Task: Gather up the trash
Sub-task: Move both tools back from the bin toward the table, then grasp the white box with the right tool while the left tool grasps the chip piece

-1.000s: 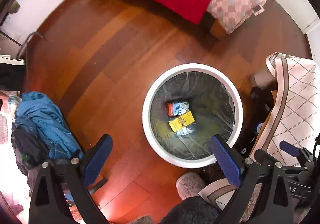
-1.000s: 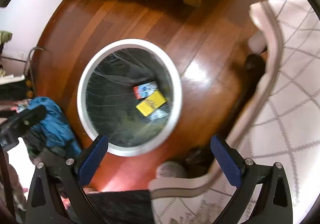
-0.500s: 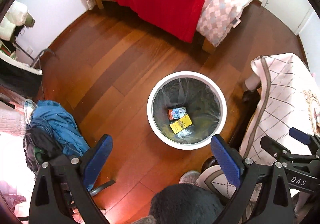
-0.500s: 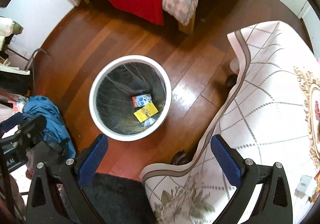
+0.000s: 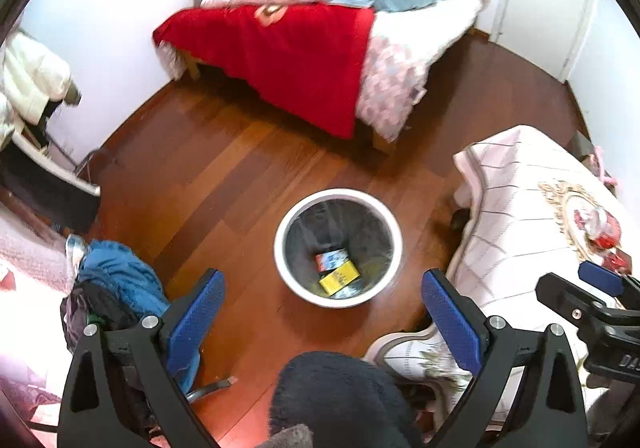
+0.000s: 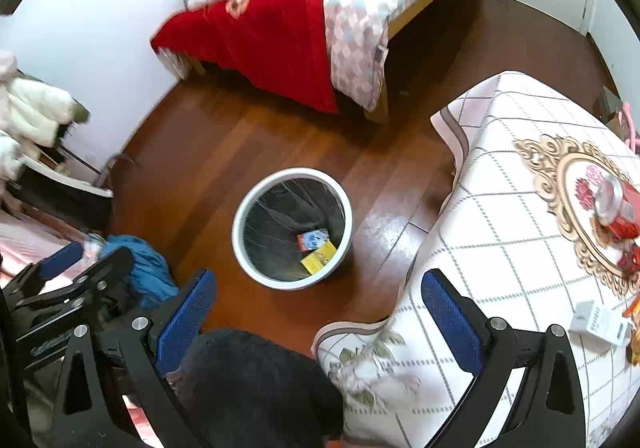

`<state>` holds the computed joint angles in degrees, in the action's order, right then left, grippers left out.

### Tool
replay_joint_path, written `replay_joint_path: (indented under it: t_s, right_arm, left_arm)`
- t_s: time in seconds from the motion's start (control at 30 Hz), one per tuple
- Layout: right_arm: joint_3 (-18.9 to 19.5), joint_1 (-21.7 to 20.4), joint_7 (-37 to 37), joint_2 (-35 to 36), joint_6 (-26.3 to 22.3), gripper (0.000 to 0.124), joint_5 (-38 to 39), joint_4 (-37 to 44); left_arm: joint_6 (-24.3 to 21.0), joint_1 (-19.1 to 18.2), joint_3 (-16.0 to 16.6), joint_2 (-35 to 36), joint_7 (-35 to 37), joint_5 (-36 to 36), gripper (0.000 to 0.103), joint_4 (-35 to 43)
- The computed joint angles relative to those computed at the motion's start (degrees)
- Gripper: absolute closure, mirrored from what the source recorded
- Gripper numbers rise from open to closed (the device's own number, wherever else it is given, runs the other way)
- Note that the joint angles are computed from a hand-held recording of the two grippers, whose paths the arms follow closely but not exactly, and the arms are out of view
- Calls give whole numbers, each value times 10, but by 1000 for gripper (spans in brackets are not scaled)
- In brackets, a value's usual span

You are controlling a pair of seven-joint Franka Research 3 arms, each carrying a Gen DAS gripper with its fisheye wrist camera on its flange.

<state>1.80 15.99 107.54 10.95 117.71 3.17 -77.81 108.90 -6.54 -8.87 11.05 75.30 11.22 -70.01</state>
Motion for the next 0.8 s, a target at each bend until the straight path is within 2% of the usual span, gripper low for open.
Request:
replay_joint_path:
  t_s: [0.13,0.27,0.37,0.53,0.8]
  right_arm:
    - [-8,-20,-9,-80,13,21,12,-86]
    - [-19,-56,3,-165,-5,21,-26,-180]
    - [-27,-93,13,-205,-29,21,-55,-227]
    - [-37,-138,-33,-194,-86,21,-108,-234]
    - [-47,-156,-156,-128,-95,21,-165,-213]
  left_arm:
    - [16,-23,-17,-6,-10,1,3,-19]
    - [3,-55,-36,26,-13,-15,3,-9]
    - [-8,-93,-46,66,-11,6,3,11]
    - [-42,-149,-47,141,-1,35,3,67]
    - [-78,-181,-36,194,13,39,3,121]
